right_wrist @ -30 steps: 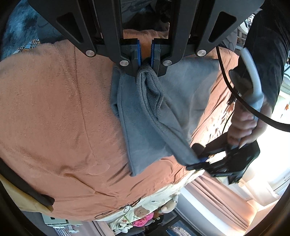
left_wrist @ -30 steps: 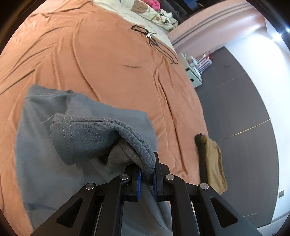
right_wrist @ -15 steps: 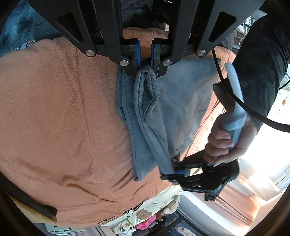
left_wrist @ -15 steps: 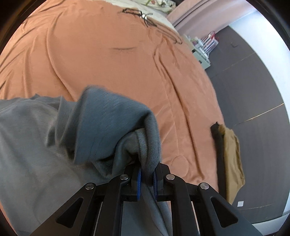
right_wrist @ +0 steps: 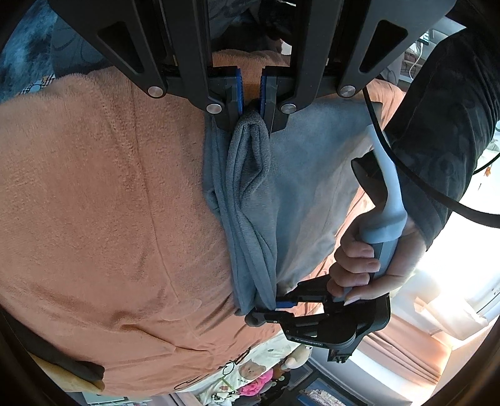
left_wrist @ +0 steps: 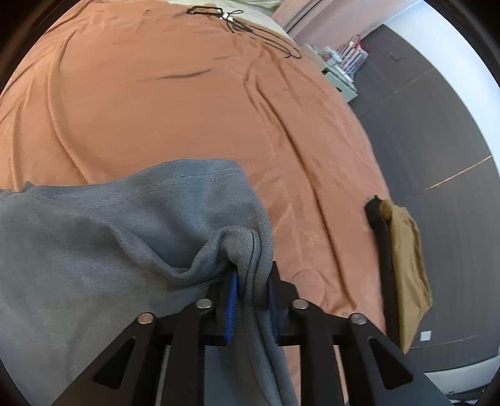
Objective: Fold small clothes
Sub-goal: 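Hold the folded edge with both grippers and straighten it along the shirt, then open the left gripper off the shirt while the right gripper keeps holding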
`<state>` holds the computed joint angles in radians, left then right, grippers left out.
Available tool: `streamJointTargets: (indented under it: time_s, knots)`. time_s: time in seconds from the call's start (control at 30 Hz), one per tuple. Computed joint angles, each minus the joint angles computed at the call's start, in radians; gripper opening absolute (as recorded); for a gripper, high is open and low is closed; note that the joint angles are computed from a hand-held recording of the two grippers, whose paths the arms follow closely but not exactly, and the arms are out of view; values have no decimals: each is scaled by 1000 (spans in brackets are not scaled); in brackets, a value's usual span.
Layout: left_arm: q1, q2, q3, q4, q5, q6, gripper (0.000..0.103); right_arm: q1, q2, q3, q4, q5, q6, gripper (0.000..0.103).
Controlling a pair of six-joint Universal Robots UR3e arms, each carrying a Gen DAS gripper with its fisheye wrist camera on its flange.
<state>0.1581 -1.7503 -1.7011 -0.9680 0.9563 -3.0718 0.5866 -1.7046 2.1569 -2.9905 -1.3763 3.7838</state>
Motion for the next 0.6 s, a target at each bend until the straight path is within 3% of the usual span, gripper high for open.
streamJointTargets:
  time_s: [0.07, 0.2, 0.23, 0.43, 0.6]
  knots:
    - [35, 19, -13, -7, -63, 20, 25, -3, -9, 6, 7, 6, 4, 4]
    - [100, 86, -24, -5, -125, 37, 57, -5, -21, 2, 34, 8, 2, 4]
    - [118, 111, -30, -13, -127, 49, 59, -5, -26, -3, 46, 9, 3, 4]
    - [227, 225, -49, -158, -109, 178, 61, -18, -49, -20, 87, 20, 14, 6]
    - [347, 313, -121, -257, -85, 302, 61, -13, -93, -30, 138, -26, 15, 18]
